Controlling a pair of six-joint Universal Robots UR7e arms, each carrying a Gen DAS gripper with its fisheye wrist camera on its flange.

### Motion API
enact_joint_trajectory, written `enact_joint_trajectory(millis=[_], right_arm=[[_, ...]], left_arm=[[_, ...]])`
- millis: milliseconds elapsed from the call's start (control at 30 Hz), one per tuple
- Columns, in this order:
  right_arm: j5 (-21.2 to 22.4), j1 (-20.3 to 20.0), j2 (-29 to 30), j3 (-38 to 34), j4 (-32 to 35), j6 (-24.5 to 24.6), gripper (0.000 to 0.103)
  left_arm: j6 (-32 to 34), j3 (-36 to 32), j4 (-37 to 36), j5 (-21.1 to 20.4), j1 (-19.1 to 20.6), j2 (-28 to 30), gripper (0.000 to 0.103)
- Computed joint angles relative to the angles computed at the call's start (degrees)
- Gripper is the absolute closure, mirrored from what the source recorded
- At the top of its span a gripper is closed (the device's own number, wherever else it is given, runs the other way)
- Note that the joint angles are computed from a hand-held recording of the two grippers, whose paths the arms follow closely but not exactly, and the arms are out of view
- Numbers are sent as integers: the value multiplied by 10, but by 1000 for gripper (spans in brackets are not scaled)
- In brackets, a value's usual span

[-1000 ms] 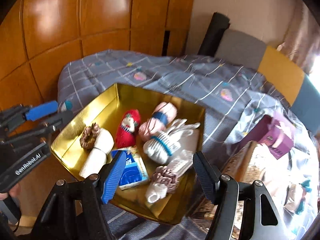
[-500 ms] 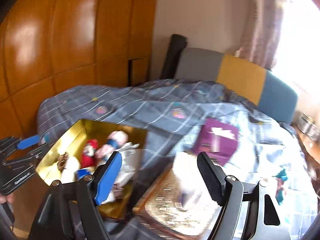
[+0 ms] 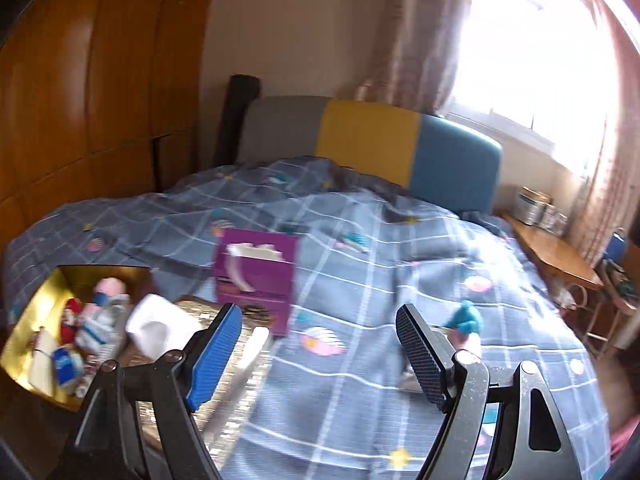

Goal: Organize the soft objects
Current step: 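Move both tools across the bed toward the snack bag and teal plush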

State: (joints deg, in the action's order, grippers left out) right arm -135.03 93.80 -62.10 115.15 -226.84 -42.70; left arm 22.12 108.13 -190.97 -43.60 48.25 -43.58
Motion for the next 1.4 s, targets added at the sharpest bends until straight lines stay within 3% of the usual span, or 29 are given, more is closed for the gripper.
enact_joint_trajectory(millis=[167, 400, 533, 633, 733, 1067, 1400], right_arm=[[-16, -43, -21, 4, -50, -36, 22], [-21, -129, -52, 17, -60, -20, 22], [-13, -179, -75, 44, -49, 51, 22], [-21, -204, -104, 61, 17, 139, 22], [2, -219, -131, 75, 49, 196, 22], [-2, -229, -152, 81, 91, 256, 20], [31, -251, -192, 101, 140, 338, 19]], left_arm=[[14, -2, -5, -2, -11, 5, 66], [30, -11, -3, -7, -29, 12, 66], [42, -25, 1, -8, -41, 23, 66], [54, -33, -1, -15, -50, 32, 66], [64, -45, 6, -25, -59, 43, 66], [85, -91, 48, -71, -84, 82, 66], [102, -135, 90, -104, -109, 125, 66]])
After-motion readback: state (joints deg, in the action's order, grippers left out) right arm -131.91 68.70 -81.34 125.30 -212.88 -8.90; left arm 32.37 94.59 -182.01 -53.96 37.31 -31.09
